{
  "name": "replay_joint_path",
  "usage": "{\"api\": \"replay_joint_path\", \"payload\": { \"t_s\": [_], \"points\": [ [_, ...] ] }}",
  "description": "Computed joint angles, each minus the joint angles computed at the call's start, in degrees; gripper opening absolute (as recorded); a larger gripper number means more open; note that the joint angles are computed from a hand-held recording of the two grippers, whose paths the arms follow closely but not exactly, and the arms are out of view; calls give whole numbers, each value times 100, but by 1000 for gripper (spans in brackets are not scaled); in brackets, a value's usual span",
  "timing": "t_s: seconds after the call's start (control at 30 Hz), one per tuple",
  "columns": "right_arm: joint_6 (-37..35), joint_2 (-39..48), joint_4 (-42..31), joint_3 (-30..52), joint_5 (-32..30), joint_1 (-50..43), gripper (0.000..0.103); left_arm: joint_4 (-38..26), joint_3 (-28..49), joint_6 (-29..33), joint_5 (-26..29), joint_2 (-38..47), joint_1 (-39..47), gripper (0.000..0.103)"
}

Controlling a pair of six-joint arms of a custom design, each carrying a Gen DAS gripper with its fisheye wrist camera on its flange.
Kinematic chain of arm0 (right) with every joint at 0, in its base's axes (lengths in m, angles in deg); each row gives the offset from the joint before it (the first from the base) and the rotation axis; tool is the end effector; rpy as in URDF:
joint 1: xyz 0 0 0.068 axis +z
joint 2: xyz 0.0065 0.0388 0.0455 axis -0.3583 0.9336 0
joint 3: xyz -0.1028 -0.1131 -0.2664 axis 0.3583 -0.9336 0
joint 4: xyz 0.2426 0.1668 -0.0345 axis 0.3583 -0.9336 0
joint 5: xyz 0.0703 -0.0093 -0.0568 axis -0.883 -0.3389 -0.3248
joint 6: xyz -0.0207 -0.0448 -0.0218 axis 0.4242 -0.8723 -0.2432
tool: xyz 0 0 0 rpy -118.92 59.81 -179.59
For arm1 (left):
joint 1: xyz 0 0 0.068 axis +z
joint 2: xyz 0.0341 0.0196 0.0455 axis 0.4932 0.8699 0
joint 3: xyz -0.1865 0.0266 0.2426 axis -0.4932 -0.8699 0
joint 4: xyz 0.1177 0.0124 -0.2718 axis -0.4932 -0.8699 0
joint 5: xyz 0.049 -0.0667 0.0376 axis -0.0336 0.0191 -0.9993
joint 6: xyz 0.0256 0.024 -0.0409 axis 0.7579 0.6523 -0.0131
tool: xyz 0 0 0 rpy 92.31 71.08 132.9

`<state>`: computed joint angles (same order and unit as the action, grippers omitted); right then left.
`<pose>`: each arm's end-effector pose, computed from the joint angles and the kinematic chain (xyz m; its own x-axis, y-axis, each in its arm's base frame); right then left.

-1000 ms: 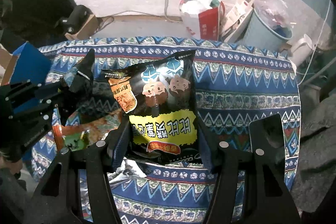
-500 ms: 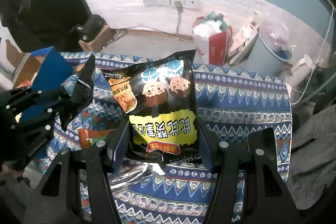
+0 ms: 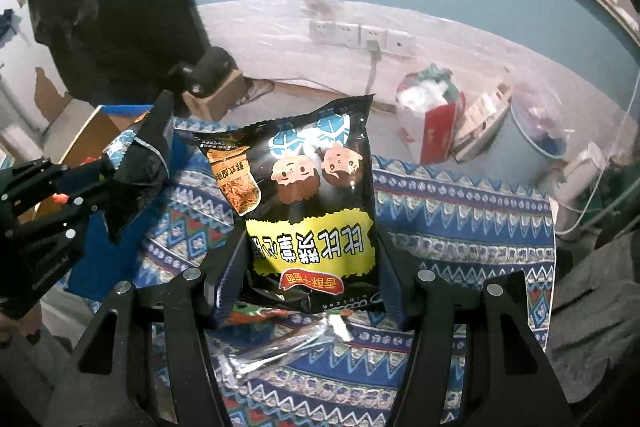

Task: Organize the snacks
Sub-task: 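Carry black bag toward box with right gripper while left carries its bag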

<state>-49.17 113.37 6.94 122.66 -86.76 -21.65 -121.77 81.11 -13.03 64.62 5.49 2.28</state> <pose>0.1804 0.0052 0.2677 -0.8027 -0.0885 -0.5898 -0.1862 0.9767 0.1070 0.2048 -0.1016 0.3157 -0.6366 0.4022 -0.6580 0.4411 0.8898 0.1171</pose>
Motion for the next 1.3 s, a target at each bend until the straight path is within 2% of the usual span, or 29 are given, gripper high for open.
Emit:
{"api": "replay_joint_path", "payload": {
  "t_s": [0.63,1.3],
  "points": [
    [1060,498,320,534,759,1983,58,-370,6,545,404,-704,1300,18],
    [1878,1970,969,1346,1299,3781,58,-600,-61,1682,1707,-897,3995,18]
  ]
}}
